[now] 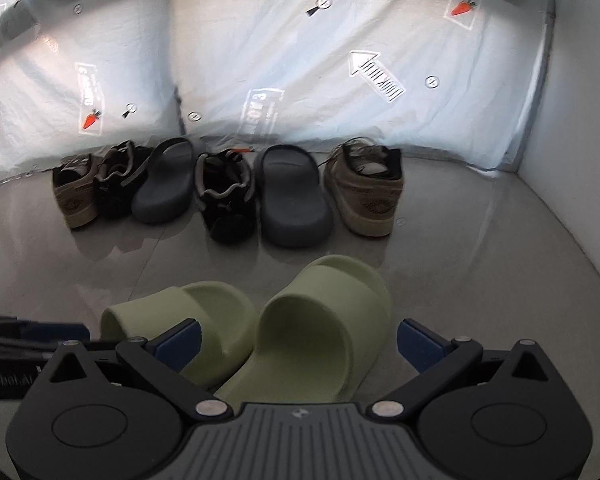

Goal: Organize scattered shoes
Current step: 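Move the right gripper to a green slide and grasp its strap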

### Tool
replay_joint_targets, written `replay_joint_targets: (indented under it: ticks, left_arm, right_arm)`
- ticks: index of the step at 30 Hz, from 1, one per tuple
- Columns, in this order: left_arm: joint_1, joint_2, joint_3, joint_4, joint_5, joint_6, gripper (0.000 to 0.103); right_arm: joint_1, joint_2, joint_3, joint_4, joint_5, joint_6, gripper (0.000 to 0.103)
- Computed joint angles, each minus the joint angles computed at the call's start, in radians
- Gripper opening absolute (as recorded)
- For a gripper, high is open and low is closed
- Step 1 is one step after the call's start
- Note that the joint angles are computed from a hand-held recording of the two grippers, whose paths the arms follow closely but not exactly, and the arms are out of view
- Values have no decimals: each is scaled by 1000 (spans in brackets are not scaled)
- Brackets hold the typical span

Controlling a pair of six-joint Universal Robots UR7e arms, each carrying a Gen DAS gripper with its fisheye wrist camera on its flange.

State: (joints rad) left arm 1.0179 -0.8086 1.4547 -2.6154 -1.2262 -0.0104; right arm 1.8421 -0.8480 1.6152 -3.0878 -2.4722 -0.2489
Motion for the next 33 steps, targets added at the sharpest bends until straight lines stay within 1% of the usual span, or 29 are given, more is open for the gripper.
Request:
replay_joint_targets:
  ticks: [1, 3, 4, 5, 6, 8, 11, 12, 15, 16, 17, 20, 23, 25, 27, 28, 30, 31, 32, 33]
  left_arm:
    - [1, -12, 16, -17, 25, -9, 62]
    - [2, -37, 47, -49, 77, -26, 62]
    - [3, -48, 61, -58, 103, -29, 62]
    - [4, -59, 75, -66, 129, -31, 62]
    - [7, -67, 84, -70, 144, -28, 62]
    - [10, -82, 101, -76, 167, -39, 62]
    - [18, -102, 118, -95, 171, -46, 62]
    - [19, -109, 124, -106, 175, -44, 62]
    - [23, -127, 146, -139, 190, -38, 62]
    - [23, -136, 157, -156, 206, -42, 62]
    - [25, -144, 165, -164, 216, -44, 62]
    - [28, -168, 192, -185, 262, -75, 62]
    - [36, -197, 222, -202, 311, -122, 62]
    - [43, -214, 238, -210, 335, -151, 62]
    - [49, -223, 245, -211, 352, -171, 62]
    - [52, -231, 252, -213, 366, -175, 62]
    - [56, -244, 267, -235, 382, -162, 62]
    - [59, -251, 274, -247, 387, -154, 62]
    - [64, -256, 277, -252, 384, -153, 62]
    - [69, -261, 280, -255, 380, -152, 62]
  right_arm:
    - [1, 2, -3, 42, 17, 0, 97]
    - [2, 9, -12, 125, 52, -2, 85]
    - [-1, 8, -16, 182, 84, -9, 84]
    - [-1, 9, -18, 203, 95, -12, 83]
    - [1, 19, -30, 267, 121, -21, 72]
    - [2, 32, -57, 372, 152, -17, 59]
    - [2, 48, -91, 488, 210, -14, 58]
    - [0, 53, -110, 543, 247, -18, 59]
    - [5, 84, -161, 638, 303, -56, 59]
    - [7, 98, -181, 662, 317, -73, 59]
    - [14, 118, -200, 670, 308, -94, 59]
    - [18, 152, -241, 674, 319, -152, 59]
    - [13, 192, -300, 680, 357, -163, 59]
    - [4, 232, -358, 671, 397, -172, 60]
    - [-6, 257, -367, 586, 432, -220, 59]
    - [-9, 267, -371, 561, 435, -241, 59]
    - [-3, 279, -394, 559, 422, -298, 60]
    - [-1, 273, -393, 552, 430, -316, 60]
    - [0, 248, -376, 519, 456, -358, 68]
    - [-2, 241, -371, 503, 462, -372, 86]
